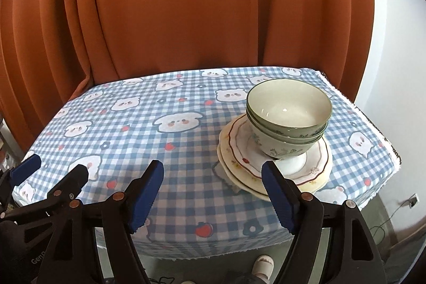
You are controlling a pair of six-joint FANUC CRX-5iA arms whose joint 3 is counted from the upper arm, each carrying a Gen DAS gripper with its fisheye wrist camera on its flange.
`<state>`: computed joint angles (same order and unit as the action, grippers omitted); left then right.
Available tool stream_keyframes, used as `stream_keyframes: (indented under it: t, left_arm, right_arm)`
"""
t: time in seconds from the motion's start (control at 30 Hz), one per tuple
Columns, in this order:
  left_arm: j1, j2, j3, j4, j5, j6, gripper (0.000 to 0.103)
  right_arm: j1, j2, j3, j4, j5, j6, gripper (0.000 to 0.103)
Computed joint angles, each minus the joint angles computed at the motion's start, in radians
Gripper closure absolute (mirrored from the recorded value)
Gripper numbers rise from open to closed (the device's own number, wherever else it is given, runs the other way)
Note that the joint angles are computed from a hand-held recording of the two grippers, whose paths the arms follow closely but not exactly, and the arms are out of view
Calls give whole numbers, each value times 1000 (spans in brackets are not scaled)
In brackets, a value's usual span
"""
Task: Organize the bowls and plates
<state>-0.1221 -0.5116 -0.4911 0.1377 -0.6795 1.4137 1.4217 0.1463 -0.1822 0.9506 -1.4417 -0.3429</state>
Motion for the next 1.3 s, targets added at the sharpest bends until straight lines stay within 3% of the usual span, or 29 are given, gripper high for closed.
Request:
stream_keyframes:
  t: [0.37,1.3]
  left_arm:
    - [46,-23,-32,57,1,-58,12]
    - [61,-37,-48,66,-8,-48,6]
  right_arm:
    - [-4,29,37,0,-5,14,23]
    - [4,55,75,-24,-29,19,21]
